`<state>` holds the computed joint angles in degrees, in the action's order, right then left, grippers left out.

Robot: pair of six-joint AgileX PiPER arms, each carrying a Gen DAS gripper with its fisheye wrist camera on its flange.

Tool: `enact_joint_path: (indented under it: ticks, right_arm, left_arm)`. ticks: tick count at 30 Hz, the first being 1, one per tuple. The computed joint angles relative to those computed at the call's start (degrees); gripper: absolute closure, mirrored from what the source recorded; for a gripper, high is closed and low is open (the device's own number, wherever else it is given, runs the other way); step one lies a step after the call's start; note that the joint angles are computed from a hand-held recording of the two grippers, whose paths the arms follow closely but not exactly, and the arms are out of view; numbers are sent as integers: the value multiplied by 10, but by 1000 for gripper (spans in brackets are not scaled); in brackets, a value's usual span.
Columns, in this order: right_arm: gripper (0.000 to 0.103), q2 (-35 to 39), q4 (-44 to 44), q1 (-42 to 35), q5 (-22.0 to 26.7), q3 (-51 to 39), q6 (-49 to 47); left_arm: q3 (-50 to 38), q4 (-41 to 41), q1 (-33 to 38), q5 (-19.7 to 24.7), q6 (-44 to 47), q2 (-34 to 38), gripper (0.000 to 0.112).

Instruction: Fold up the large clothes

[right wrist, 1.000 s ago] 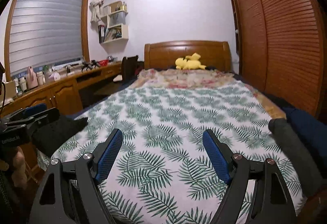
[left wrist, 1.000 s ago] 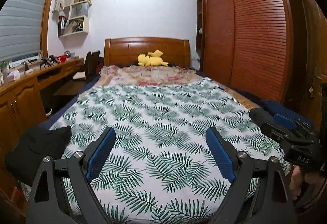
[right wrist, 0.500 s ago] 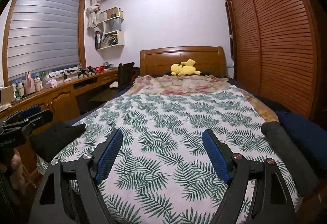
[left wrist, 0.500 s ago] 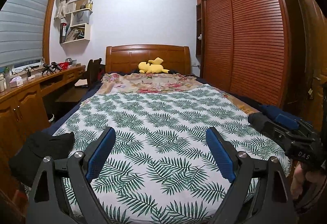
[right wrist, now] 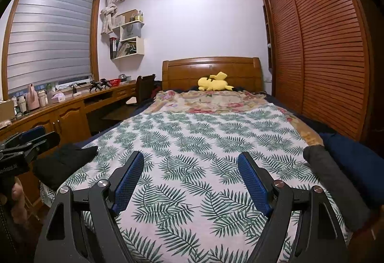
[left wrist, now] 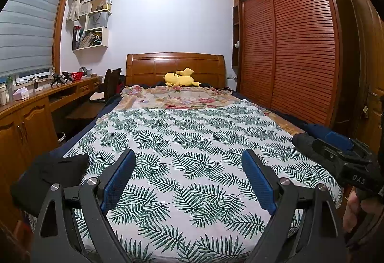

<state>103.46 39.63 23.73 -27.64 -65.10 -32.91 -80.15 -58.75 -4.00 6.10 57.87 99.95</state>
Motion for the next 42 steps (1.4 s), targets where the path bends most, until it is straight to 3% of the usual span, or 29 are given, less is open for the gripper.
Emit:
enact_joint_path:
  ticks: [42]
  right_arm:
    - [21,-7,-87,-28,7,18,78]
  left_arm:
    - [19,-89,0,-11,94,-19,22]
